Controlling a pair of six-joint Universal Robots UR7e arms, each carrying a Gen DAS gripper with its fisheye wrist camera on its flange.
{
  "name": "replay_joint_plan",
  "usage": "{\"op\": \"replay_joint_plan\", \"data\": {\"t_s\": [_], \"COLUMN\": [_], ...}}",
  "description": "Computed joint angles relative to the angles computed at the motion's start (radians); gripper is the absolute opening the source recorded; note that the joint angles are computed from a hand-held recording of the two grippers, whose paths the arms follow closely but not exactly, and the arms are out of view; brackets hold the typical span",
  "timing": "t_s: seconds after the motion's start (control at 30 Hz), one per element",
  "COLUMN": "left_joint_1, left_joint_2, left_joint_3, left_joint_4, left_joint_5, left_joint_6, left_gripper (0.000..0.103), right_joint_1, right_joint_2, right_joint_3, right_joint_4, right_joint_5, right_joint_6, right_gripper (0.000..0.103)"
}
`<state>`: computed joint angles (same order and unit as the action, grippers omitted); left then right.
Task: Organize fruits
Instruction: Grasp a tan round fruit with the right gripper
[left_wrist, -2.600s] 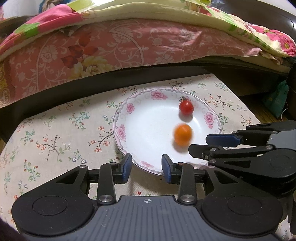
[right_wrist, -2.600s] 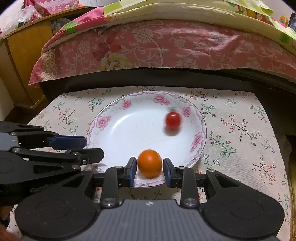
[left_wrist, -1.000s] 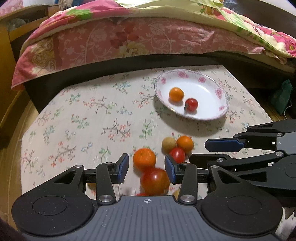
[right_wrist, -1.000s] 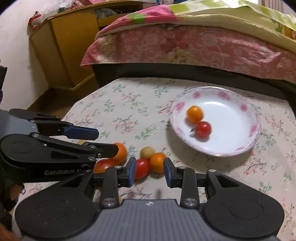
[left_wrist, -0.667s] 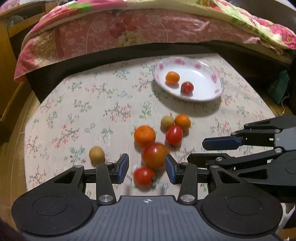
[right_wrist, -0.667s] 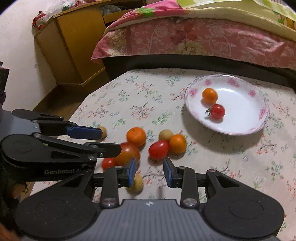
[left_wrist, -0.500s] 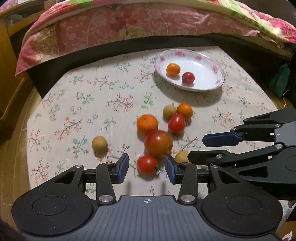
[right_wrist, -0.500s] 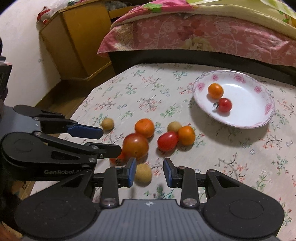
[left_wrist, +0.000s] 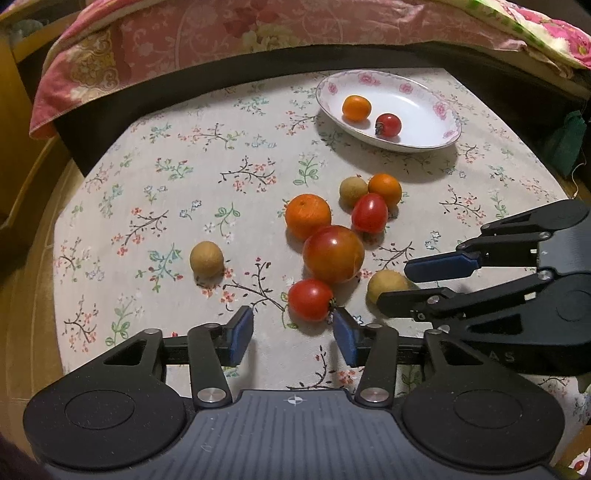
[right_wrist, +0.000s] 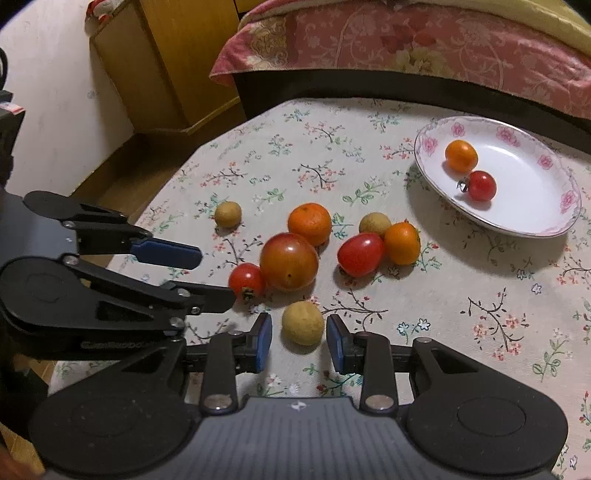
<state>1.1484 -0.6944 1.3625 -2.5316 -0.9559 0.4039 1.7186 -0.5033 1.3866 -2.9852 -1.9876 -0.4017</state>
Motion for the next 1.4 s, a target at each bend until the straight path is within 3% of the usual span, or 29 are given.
{"op": "replay_joint_plan", "data": {"t_s": [0.17, 0.67, 0.87, 1.4], "left_joint_1": [0.004, 0.006, 0.005, 0.0], "left_joint_2": [0.011, 0.024, 0.038, 0.055], "left_joint_3": [-0.015, -0.018, -0.013, -0.015], "left_joint_4": [0.004, -0.003, -0.014, -0.048], "left_joint_5": [0.0, -0.002, -0.007, 0.009], "left_joint_6": [-0.001, 0.031, 0.074, 0.08], "left_gripper": [0.058, 0.06, 0.063, 0.046], "right_joint_1": [-0.016, -0.012, -0.016, -0.033], "right_joint_2": [0.008, 0.027, 0.011, -0.014], "right_joint_3": [-0.016, -0.023, -0.01, 0.01], "right_joint_4": [0.014, -0.031, -0.035, -0.036], "right_joint_5": [0.015, -0.01, -0.022, -0.01], "right_joint_6": [0.012, -0.083, -0.06, -0.012], "right_gripper": [0.033, 0.027, 0.027, 0.027]}}
